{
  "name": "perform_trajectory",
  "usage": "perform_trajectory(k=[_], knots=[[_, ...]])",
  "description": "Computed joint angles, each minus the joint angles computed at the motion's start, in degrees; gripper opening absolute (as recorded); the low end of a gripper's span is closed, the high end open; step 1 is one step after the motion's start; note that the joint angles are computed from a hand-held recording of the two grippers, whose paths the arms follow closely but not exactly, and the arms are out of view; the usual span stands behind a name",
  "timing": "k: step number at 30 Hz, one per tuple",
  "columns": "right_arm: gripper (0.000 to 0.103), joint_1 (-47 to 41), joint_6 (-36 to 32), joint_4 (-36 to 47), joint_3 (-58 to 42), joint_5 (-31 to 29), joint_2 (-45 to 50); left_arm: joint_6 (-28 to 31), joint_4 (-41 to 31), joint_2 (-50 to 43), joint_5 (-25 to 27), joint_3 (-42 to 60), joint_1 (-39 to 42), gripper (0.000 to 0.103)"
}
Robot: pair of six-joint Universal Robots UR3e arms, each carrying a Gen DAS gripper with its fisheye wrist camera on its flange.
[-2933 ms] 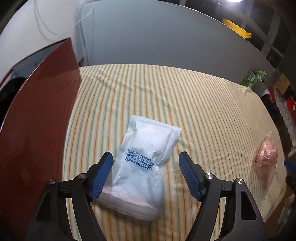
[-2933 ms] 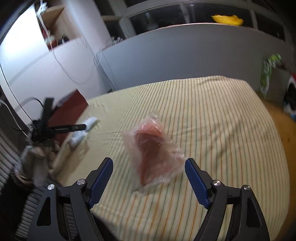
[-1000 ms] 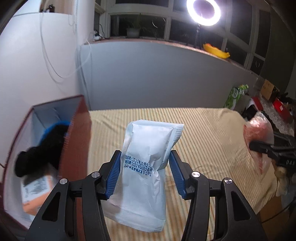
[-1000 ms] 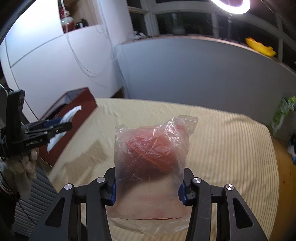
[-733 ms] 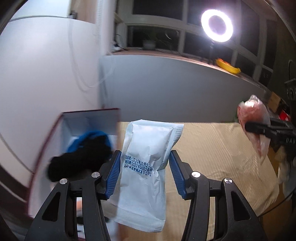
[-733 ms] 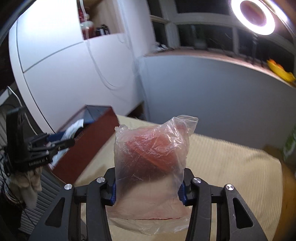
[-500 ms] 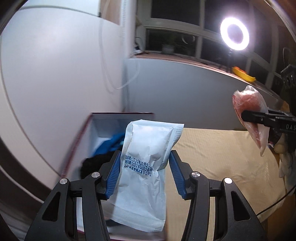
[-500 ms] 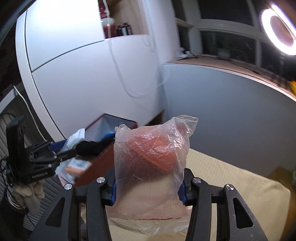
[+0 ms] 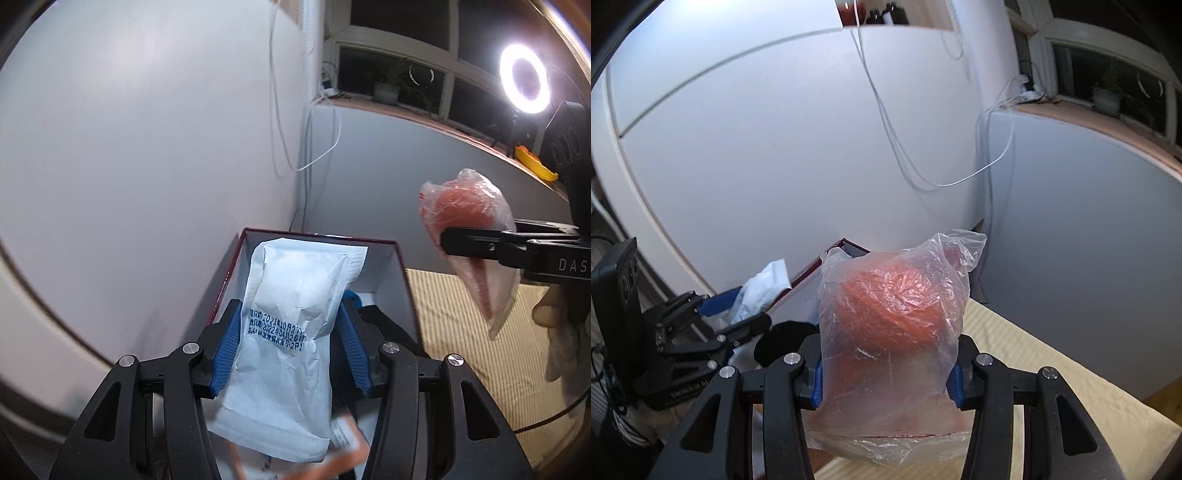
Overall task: Organize soft objects
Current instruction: 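Carry the white packet with the left tool while the right tool carries the bag to the shoebox, then open the left tool in the shoebox while the right tool releases the clear bag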
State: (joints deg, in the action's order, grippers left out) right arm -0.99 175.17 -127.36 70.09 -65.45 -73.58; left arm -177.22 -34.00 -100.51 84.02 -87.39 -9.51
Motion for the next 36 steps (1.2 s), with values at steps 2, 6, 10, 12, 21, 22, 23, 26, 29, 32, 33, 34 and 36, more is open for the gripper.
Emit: perform_trajectory(k=[2, 6, 10, 12, 21, 22, 23, 26, 29, 32, 33, 34, 36], knots=[[0.045, 1.4, 1.0, 0.9, -5.1, -0.4, 4.8, -0.2, -0.1, -2.3, -0.4, 1.4, 0.7, 0.051], [0.045, 3.1, 1.2, 2.3, -11.0, -0.7, 11.2, -0.7, 0.1, -4.6, -0.6, 2.2, 0.9, 0.051], [0.045, 4.1, 1.5, 4.5, -16.8, -0.5, 16.4, -0.5, -1.3, -5.3, -1.5, 2.6, 1.3, 0.051], [0.046, 4.3, 1.7, 5.9, -19.9, -0.4, 18.8, -0.7, -2.0, -5.1, -1.8, 2.8, 1.5, 0.052], [0.066, 4.5, 3.7, 4.6, -22.4, -0.9, 20.8, -2.5, -3.4, -4.5, -2.4, 2.8, 3.0, 0.067], [0.066, 4.5, 3.9, 4.4, -22.0, -1.2, 20.4, -2.6, -3.5, -4.4, -2.4, 2.7, 3.0, 0.067], [0.066, 4.5, 3.9, 4.3, -21.8, -1.2, 20.2, -2.6, -3.5, -4.3, -2.4, 2.7, 3.1, 0.067], [0.066, 4.2, 4.0, 3.9, -20.7, -1.2, 19.3, -2.8, -3.6, -3.9, -2.6, 2.5, 3.2, 0.067], [0.066, 3.7, 4.1, 3.6, -18.3, -1.3, 17.3, -2.9, -3.5, -3.6, -3.1, 2.2, 3.4, 0.067], [0.066, 3.2, 3.9, 2.5, -14.3, -0.9, 14.1, -2.9, -3.4, -2.4, -3.3, 1.3, 3.4, 0.067], [0.066, 3.1, 3.8, 2.2, -13.2, -0.9, 13.3, -3.0, -3.4, -1.9, -3.1, 1.1, 3.2, 0.067], [0.066, 2.9, 3.6, 2.0, -12.0, -1.0, 12.2, -3.0, -3.3, -1.3, -3.0, 0.6, 3.1, 0.067], [0.066, 2.7, 3.2, 1.2, -9.0, -1.1, 9.8, -2.9, -3.1, 0.1, -2.9, -0.6, 3.0, 0.067]])
